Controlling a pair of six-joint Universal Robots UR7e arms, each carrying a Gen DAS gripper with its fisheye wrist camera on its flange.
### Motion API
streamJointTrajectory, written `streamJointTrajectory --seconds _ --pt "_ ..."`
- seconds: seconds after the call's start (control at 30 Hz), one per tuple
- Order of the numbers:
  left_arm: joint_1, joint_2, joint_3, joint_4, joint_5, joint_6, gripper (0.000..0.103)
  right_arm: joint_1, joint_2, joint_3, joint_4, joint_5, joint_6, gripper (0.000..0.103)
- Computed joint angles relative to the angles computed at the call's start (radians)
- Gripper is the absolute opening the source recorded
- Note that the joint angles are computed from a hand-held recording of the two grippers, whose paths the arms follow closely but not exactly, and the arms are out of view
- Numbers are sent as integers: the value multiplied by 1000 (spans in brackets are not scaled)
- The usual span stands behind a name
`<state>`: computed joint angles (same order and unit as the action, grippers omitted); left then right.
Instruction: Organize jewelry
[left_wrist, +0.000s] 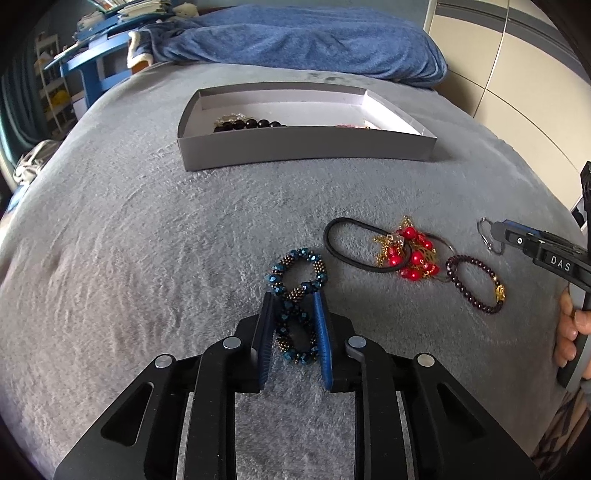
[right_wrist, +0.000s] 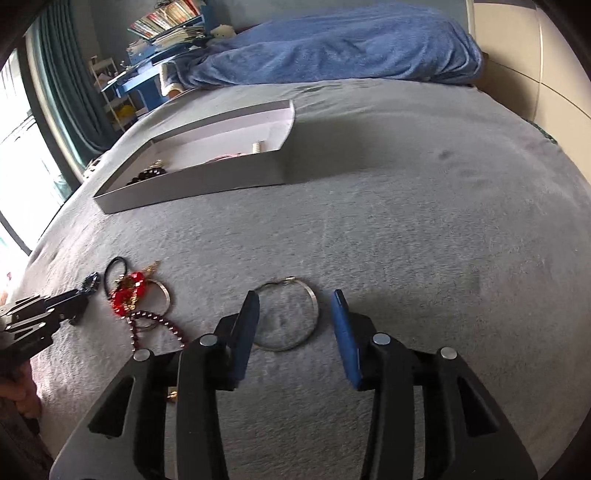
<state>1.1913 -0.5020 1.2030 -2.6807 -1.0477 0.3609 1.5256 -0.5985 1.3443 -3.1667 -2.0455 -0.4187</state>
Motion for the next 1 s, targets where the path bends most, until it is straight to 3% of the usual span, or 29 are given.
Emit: streamJointTrajectory --seconds 0.4,0.5,1.0 --pt "1 8 -5 6 1 11 25 9 36 -38 35 -42 -34 52" --pt "-2 6 2 -7 0 38 11 9 40 -40 22 -49 -49 49" --pt "-18 -25 -3 -60 -96 52 8 22 16 -17 -56 45 -49 49"
